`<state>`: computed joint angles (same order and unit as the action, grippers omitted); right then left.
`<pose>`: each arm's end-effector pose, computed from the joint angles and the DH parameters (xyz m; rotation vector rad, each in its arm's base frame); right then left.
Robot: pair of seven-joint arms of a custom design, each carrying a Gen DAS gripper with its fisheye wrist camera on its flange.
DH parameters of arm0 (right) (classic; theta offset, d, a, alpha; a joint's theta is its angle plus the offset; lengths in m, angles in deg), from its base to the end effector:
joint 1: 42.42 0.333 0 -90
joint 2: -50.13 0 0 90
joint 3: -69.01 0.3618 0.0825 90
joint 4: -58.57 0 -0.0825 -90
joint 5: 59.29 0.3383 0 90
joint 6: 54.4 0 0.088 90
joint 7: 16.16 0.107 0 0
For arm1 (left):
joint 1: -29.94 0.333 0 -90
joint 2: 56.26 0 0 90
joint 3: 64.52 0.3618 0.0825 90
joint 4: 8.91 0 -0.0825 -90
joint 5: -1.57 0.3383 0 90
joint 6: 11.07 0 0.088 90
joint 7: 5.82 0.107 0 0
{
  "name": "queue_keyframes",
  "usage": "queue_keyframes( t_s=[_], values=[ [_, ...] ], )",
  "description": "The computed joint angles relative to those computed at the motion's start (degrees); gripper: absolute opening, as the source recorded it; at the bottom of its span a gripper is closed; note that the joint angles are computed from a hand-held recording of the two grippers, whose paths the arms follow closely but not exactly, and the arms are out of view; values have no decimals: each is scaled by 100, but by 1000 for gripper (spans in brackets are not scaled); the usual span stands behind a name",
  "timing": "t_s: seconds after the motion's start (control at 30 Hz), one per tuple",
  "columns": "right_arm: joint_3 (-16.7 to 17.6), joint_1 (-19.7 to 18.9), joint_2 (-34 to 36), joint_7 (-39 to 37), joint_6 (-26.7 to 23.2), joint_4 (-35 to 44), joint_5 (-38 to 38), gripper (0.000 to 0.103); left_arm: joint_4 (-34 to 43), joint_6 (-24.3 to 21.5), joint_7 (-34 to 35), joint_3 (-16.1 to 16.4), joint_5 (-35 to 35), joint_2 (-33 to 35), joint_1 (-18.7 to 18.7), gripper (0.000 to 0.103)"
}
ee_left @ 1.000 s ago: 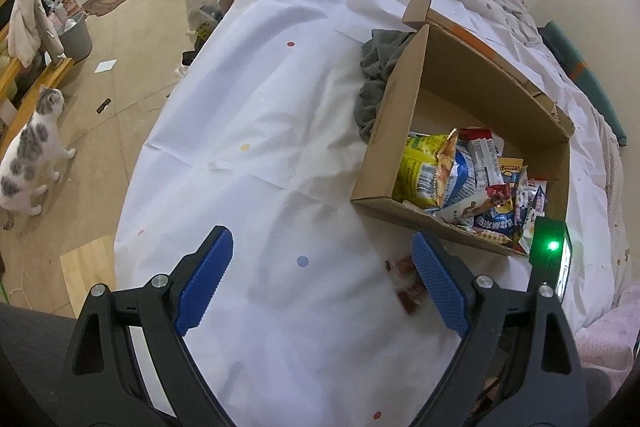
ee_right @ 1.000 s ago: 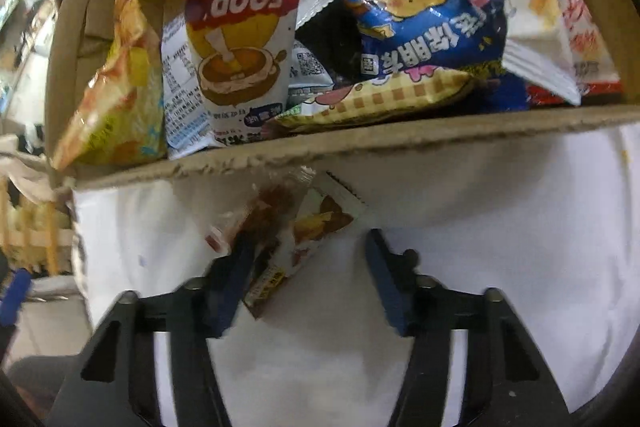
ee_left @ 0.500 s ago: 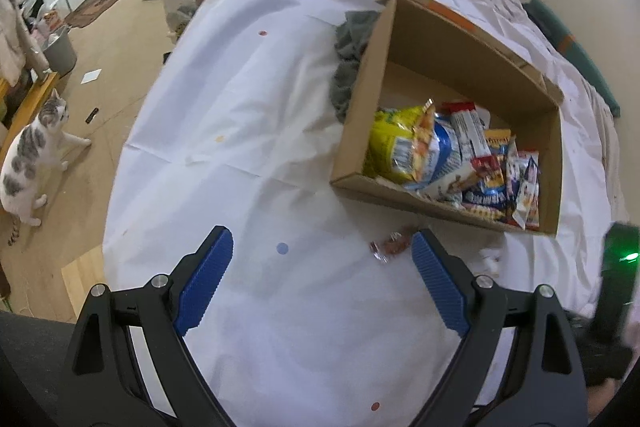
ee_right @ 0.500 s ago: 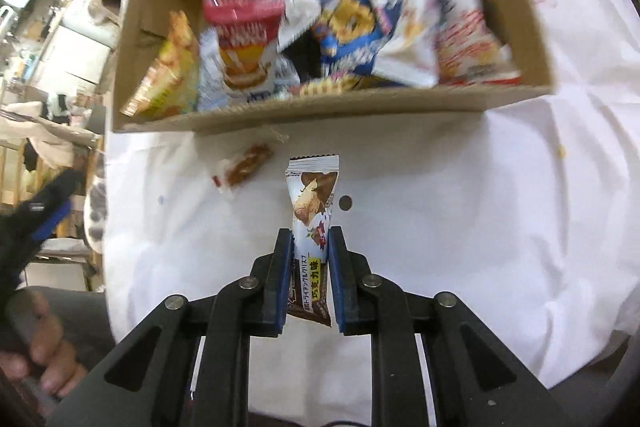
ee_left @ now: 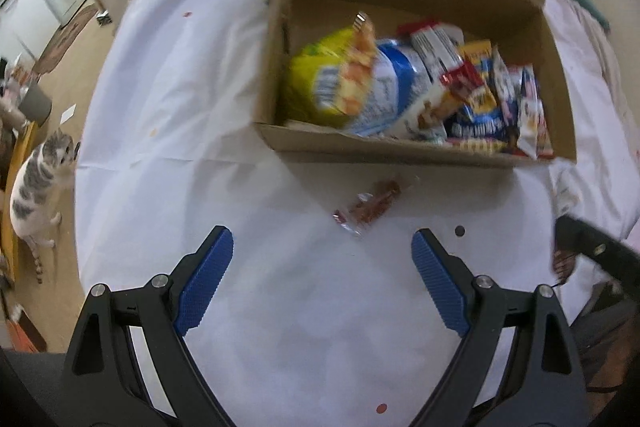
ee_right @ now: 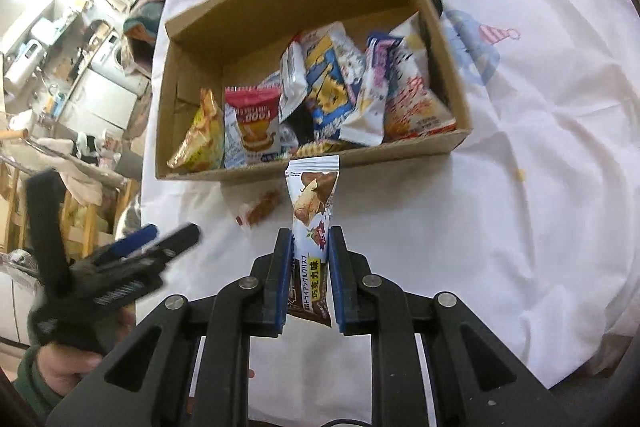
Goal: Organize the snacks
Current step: 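Grasp the clear-wrapped chocolate snack with the left tool while the right tool holds the white wafer stick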
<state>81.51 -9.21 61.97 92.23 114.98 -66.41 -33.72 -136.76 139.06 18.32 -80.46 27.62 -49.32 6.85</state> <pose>0.4258 0.3851 0.4340 -1.8385 1.7603 0.1515 0.4117 -0.3416 0.4236 -2.1611 1.9356 -0.4418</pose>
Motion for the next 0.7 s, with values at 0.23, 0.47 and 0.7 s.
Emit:
queue_keyframes(
  t_s=[0.23, 0.47, 0.7],
  values=[
    [157, -234, -52, -290, 174, -121, 627, 18, 642, -140, 589, -25, -83, 668, -108, 89],
    [63, -150, -105, -274, 338, -144, 595, 18, 1209, -72, 1232, 86, -163, 1306, -188, 76],
    [-62, -69, -99, 16, 327, -152, 276, 19, 1392, -97, 1617, 100, -358, 1561, -176, 64]
  ],
)
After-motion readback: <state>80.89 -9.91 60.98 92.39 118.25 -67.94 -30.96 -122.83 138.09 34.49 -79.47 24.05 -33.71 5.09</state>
